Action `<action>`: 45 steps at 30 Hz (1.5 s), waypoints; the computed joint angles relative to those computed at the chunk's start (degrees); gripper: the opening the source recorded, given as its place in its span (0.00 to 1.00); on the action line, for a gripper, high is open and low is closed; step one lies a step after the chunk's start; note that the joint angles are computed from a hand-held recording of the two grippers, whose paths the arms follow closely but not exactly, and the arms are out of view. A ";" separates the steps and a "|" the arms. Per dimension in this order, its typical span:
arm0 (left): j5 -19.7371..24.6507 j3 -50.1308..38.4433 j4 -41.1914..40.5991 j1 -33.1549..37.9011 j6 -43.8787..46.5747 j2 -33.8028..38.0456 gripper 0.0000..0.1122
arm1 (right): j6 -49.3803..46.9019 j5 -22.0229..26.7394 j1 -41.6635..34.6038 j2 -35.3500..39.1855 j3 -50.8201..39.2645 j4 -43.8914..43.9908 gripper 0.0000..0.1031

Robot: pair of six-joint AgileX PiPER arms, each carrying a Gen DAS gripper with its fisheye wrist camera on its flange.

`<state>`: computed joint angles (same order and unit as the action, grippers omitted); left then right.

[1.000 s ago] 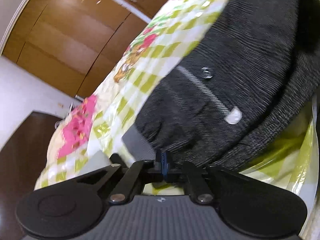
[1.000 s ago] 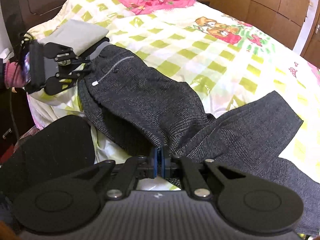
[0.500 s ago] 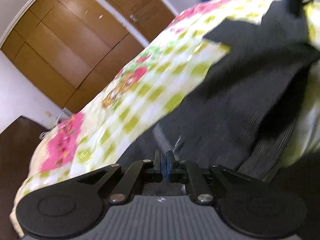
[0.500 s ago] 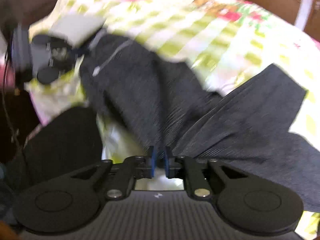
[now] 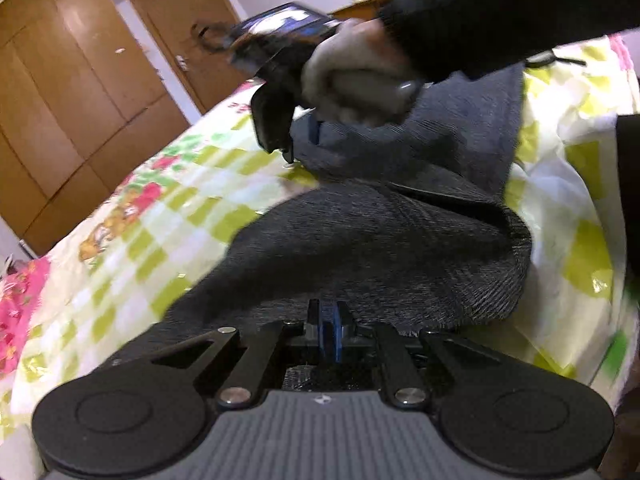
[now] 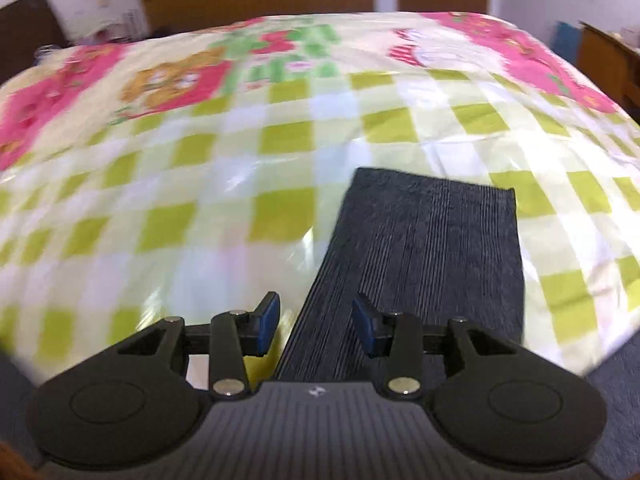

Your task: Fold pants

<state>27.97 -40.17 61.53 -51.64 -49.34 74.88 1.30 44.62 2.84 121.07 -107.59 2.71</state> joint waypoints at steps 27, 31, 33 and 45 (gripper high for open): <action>0.74 -26.48 -5.71 -9.55 9.17 23.98 0.24 | -42.71 6.15 -55.08 -16.72 33.02 54.48 0.14; 2.34 -29.45 -9.10 -9.67 12.48 26.02 0.24 | -46.90 6.50 -56.04 -14.43 32.26 58.67 0.23; 2.87 -30.81 -10.22 -9.59 13.84 26.93 0.24 | -46.49 6.86 -56.69 -12.79 31.10 59.52 0.26; 4.91 -36.97 -9.98 -8.47 17.41 28.24 0.26 | -30.94 13.74 -53.08 -5.52 13.32 56.07 0.04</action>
